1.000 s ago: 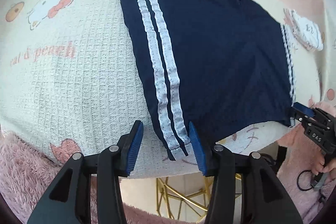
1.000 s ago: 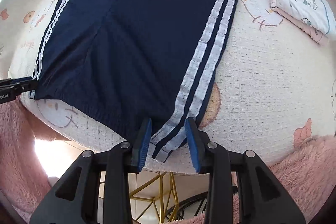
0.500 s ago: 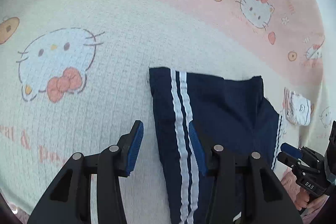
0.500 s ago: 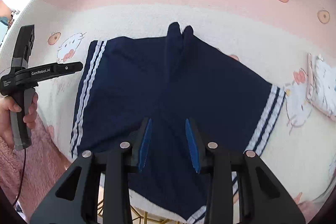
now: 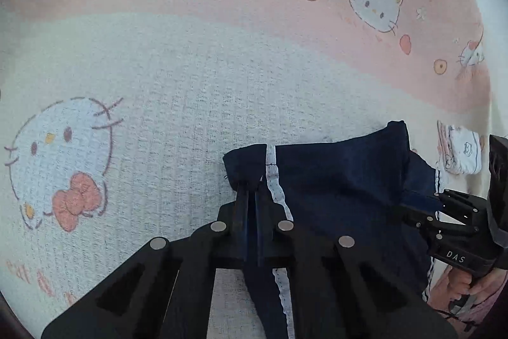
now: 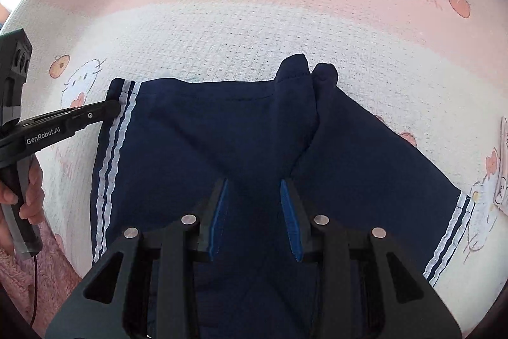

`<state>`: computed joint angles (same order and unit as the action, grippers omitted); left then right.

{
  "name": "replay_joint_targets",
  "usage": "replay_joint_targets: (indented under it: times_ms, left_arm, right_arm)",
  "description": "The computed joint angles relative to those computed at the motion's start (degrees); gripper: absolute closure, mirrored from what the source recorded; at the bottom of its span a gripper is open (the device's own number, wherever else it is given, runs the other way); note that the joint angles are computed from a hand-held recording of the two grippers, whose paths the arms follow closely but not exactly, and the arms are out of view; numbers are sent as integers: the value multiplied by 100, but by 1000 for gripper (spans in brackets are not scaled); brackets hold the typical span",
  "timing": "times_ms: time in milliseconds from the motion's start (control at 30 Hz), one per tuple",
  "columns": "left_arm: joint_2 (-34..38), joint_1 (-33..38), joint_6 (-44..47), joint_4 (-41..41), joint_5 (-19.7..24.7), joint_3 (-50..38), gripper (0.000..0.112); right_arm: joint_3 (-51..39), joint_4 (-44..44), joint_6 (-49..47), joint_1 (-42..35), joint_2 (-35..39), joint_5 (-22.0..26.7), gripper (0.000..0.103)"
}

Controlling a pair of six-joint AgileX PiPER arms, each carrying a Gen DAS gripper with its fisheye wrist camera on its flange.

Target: Fold clothes

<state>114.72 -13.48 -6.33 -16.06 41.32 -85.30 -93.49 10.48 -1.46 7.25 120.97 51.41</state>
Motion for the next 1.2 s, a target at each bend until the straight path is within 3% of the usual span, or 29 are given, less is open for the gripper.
replay_joint_targets:
  times_ms: [133, 233, 367, 467, 600, 733, 833, 900, 933, 1033, 1067, 1100, 1200]
  left_arm:
    - [607, -69, -492, 521, 308, -931, 109]
    - [1139, 110, -261, 15, 943, -1551, 107]
    - [759, -9, -548, 418, 602, -1179, 91]
    - [214, -37, -256, 554, 115, -517, 89]
    - [346, -86, -45, 669, 315, -741, 89]
    - [622, -75, -556, 1235, 609, -1089, 89]
    - [420, 145, -442, 804, 385, -871, 87]
    - [450, 228, -178, 519, 352, -853, 79]
    - [467, 269, -44, 376, 342, -846, 79]
    - [642, 235, 39, 333, 310, -943, 79]
    - [630, 191, -28, 480, 245, -876, 80]
    - [549, 119, -252, 827, 179, -764, 87]
    - [349, 43, -727, 1500, 200, -625, 91]
  right_arm:
    - [-224, -23, -80, -54, 277, -22, 69]
    - [-217, 2, -47, -81, 323, -163, 69]
    - [-181, -310, 245, -28, 92, -343, 69]
    - [-480, -201, -14, -26, 186, -296, 69]
    - [-1658, -409, -80, 90, 974, 320, 69]
    - [-2998, -1046, 411, 233, 1898, 831, 71]
    - [-3003, -366, 360, -93, 1820, 634, 69]
    - [-2857, -219, 323, -203, 1706, 375, 67]
    - [-2978, -243, 285, -206, 1781, 409, 61]
    - [-3879, -237, -76, -187, 2332, 1134, 60]
    - [-3958, -382, -70, -88, 2430, 1101, 66]
    - [-3887, -616, -37, 7, 2424, 924, 70]
    - [-4346, -989, 221, 71, 2706, 1005, 72]
